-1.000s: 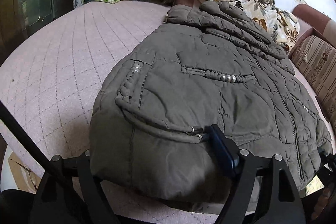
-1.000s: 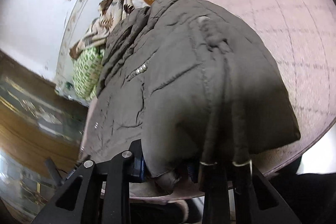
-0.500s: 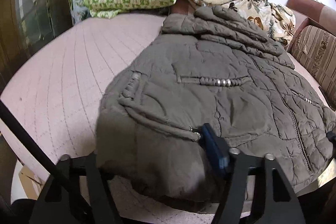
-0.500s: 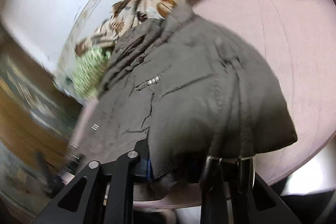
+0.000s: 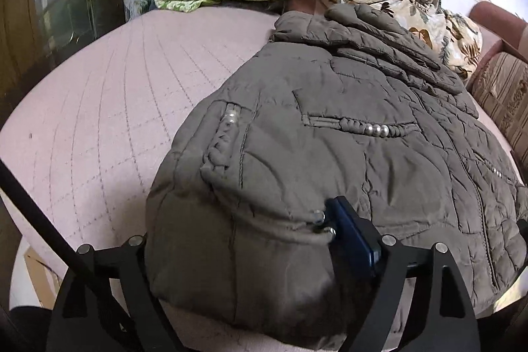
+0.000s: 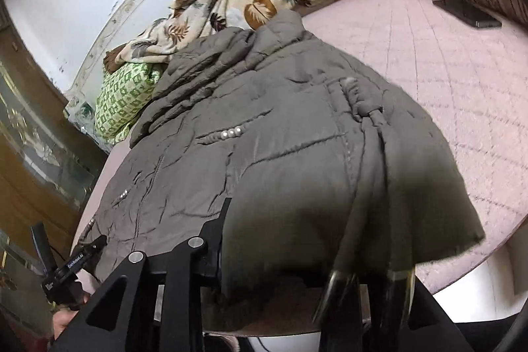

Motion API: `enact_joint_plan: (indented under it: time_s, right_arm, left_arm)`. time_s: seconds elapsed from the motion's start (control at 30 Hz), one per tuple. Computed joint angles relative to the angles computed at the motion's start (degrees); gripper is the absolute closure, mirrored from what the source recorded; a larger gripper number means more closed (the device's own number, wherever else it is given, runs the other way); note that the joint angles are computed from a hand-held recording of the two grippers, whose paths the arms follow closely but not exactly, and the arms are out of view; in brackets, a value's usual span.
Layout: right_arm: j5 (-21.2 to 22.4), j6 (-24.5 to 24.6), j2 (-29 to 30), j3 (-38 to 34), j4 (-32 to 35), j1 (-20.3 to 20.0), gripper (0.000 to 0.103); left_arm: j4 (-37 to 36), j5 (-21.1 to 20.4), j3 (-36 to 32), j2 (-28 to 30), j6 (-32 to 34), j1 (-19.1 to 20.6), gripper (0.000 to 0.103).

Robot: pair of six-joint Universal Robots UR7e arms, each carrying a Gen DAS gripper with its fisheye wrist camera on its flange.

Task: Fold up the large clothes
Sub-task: 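Lift the folded jacket off the bed with both tools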

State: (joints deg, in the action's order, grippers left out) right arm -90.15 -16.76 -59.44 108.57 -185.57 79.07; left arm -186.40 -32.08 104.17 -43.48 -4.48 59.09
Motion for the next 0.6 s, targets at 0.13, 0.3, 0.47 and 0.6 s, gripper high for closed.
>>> enact_joint_plan:
  time_s: [0.13, 0.3, 0.47, 0.6]
  right_arm:
    - [-2.84, -5.32, 0.56, 0.86, -4.46, 1.84, 0.082]
    - [-8.37, -13.21, 2.09, 1.30, -11.35, 4.97, 0.084]
    - [-8.94, -13.23, 1.97, 1.16, -10.70, 4.95, 0.084]
    - [-9.28, -16.58, 1.52, 2.37, -13.34, 5.82, 0.085]
  left_arm:
    - [-10.09, 2.55, -0.05, 2.37, 11.23, -1.93, 0.064]
    - [-21.68, 5.74, -1.92, 5.80, 23.85, -3.69, 0.072]
    - [-25.29, 6.50, -2.56, 6.52, 28.03, -4.26, 0.074]
    - [-28.31, 6.78, -2.00, 6.49, 30.76, -5.09, 0.075]
